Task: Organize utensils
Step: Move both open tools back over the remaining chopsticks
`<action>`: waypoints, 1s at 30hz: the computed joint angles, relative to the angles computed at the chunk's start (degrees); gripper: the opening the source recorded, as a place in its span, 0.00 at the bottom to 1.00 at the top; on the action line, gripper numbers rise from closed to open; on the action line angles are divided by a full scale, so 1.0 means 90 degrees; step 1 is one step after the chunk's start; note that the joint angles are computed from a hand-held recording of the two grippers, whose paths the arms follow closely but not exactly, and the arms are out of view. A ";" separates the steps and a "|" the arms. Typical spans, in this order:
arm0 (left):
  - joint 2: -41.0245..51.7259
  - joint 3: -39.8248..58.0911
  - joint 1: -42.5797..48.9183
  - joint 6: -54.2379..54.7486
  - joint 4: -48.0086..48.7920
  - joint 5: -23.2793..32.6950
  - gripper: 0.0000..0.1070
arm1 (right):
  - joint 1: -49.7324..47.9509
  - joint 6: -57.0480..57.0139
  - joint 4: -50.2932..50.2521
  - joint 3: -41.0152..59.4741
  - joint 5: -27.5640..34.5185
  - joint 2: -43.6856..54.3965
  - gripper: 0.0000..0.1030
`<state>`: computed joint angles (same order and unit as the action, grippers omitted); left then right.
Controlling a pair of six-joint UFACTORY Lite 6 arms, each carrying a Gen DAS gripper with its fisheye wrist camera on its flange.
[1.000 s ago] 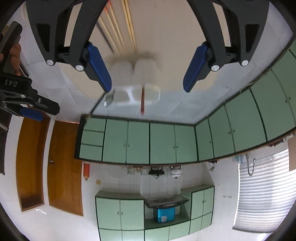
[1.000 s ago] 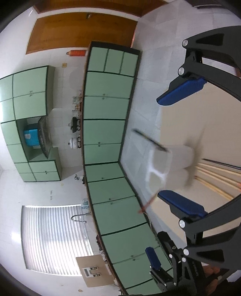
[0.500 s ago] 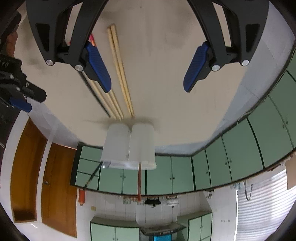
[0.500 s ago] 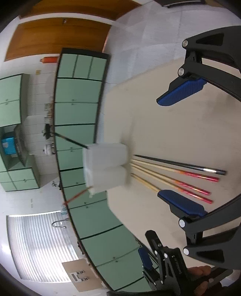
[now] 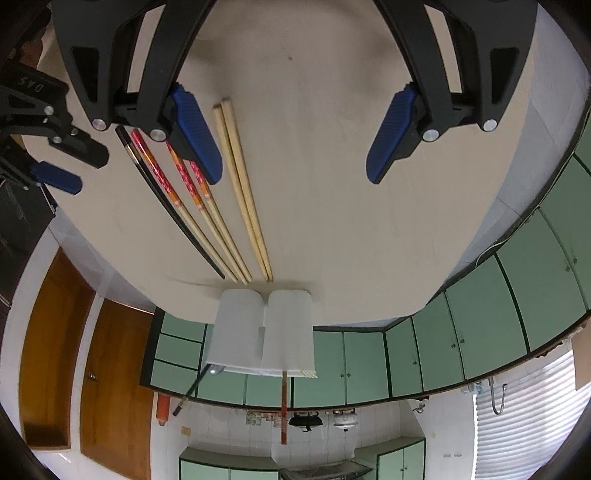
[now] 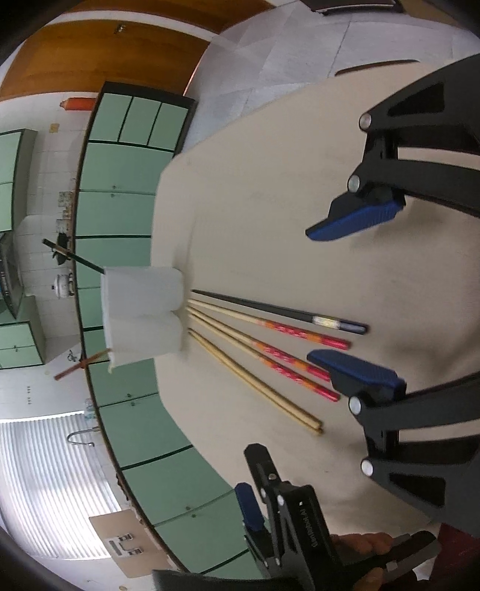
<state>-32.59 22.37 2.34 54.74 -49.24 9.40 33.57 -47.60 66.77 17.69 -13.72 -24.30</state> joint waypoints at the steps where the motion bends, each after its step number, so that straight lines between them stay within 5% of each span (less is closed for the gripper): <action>1: -0.0061 -0.0073 -0.0025 -0.0120 0.0132 0.0003 0.73 | 0.0070 -0.0019 0.0077 -0.0041 -0.0026 0.0007 0.52; 11: -0.0138 -0.0304 -0.0405 -0.1489 0.1291 -0.0152 0.73 | 0.0476 0.0161 0.0240 -0.0133 -0.0067 0.0241 0.34; 24: -0.0080 -0.0337 -0.0367 -0.1684 0.1357 -0.0079 0.70 | 0.0689 0.0633 -0.0060 0.0164 -0.0330 0.0835 0.21; 30: -0.0005 -0.0364 -0.0445 -0.1950 0.1543 -0.0153 0.69 | 0.0687 0.1462 -0.0712 0.0177 -0.0582 0.1055 0.07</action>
